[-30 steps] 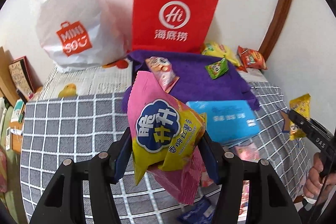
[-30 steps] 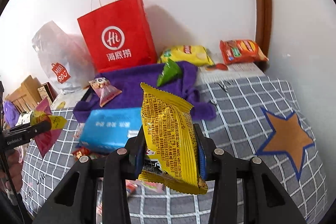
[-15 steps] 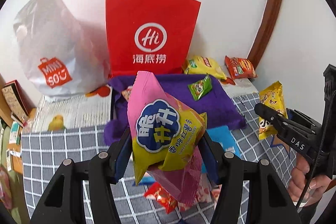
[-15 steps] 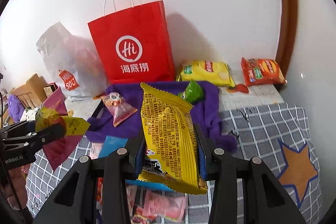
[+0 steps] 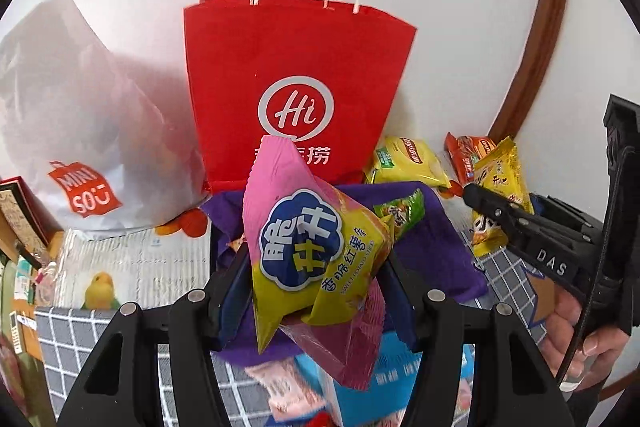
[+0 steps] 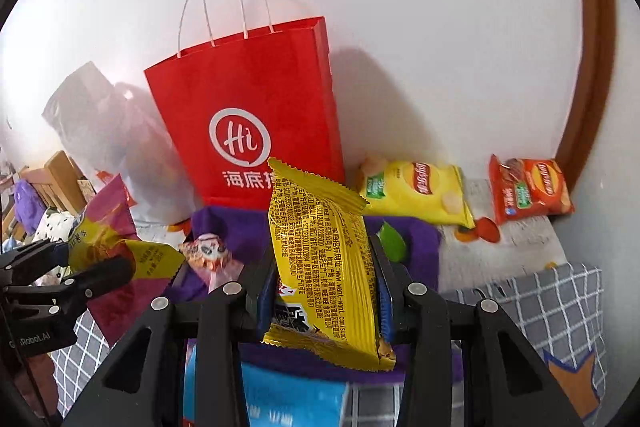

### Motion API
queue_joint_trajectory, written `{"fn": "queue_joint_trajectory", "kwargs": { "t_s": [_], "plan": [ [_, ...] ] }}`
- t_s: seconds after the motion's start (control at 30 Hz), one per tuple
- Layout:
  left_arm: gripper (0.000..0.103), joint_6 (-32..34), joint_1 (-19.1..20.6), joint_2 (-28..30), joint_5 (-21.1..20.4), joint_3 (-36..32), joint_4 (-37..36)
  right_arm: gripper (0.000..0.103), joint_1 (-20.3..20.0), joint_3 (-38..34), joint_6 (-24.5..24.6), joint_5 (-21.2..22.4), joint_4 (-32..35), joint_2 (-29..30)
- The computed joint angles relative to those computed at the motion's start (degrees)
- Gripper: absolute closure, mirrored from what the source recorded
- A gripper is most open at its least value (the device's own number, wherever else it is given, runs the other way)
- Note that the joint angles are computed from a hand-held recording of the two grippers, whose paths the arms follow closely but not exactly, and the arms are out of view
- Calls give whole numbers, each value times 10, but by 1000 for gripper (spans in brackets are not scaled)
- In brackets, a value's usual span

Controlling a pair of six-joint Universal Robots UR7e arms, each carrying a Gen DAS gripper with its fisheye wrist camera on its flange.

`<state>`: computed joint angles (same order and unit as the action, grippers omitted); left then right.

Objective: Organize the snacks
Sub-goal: 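Carry both bags up over the purple towel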

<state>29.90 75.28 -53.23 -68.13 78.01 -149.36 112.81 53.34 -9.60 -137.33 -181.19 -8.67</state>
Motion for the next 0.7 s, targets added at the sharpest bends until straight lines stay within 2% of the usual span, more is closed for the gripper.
{"fn": "queue_joint_trajectory", "kwargs": {
  "t_s": [0.13, 0.23, 0.37, 0.7],
  "plan": [
    [45, 0, 13, 33, -7, -37, 11, 63, -17, -29, -7, 29, 23, 16],
    [45, -3, 19, 53, 6, -62, 30, 63, -25, -61, 0, 16, 72, 32],
    [45, -3, 24, 63, 18, -75, 33, 63, -39, -48, 17, 29, 94, 25],
    [45, -8, 32, 74, 22, -102, 53, 63, -51, -34, 12, 5, 78, 16]
  ]
}}
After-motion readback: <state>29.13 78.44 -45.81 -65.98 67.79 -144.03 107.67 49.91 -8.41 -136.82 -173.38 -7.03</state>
